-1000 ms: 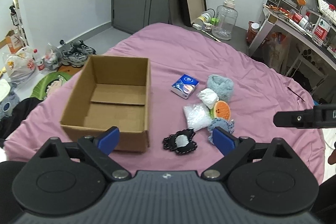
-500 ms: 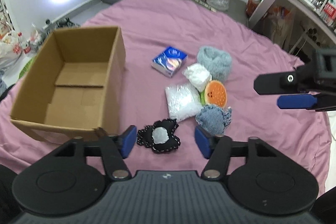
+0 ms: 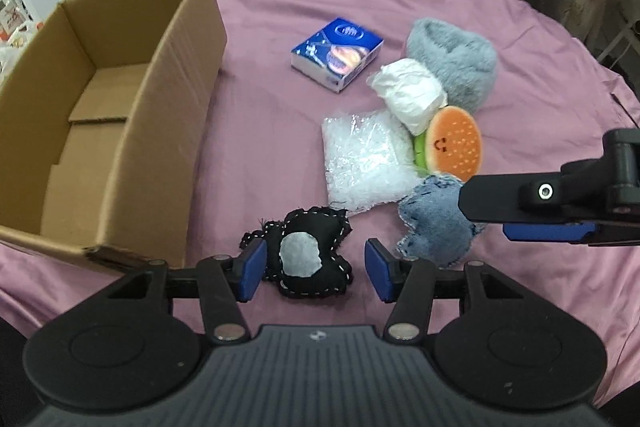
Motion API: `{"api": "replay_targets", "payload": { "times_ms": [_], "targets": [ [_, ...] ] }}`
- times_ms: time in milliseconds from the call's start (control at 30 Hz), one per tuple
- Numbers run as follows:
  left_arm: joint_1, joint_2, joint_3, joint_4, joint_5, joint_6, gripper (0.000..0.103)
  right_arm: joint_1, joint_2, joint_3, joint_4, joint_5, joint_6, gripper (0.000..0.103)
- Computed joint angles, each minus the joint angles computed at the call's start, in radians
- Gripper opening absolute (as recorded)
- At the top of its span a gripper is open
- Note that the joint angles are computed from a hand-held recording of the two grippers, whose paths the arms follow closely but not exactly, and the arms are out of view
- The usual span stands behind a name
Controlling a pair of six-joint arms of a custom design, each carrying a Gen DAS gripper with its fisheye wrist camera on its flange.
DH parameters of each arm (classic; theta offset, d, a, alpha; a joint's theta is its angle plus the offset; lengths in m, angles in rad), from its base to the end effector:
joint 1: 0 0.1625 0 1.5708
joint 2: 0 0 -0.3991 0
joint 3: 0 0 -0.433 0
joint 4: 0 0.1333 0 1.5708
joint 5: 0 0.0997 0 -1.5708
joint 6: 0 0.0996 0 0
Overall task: Organize soft objects
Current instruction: 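Grasp the black plush with the left tool while the right tool grasps the blue denim plush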
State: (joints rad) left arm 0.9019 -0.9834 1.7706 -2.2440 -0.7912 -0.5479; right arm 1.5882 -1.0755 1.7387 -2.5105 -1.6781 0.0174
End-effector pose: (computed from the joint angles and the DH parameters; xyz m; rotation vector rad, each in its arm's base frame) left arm -0.2236 -0.6107 0.1063 0.2014 2.3942 -0.4515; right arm 0.1340 -0.6516 0.1790 -0.0225 -3.0107 0.4216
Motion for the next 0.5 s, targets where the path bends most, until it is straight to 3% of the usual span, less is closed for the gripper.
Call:
{"api": "replay_targets", "payload": {
  "times_ms": [300,400,500],
  "targets": [
    [0.016,0.039,-0.019,-0.007,0.005,-0.022,0.051,-0.002,0.056,-0.043,0.047,-0.073,-0.052,0.063],
    [0.016,0.046,-0.023,0.002,0.017,-0.017,0.045,0.004,0.063,-0.045,0.040,-0.095,-0.068,0.053],
    [0.014,0.050,-0.031,0.024,0.039,-0.037,0.030,0.005,0.062,-0.045,0.047,-0.093,-0.086,0.034]
  ]
}}
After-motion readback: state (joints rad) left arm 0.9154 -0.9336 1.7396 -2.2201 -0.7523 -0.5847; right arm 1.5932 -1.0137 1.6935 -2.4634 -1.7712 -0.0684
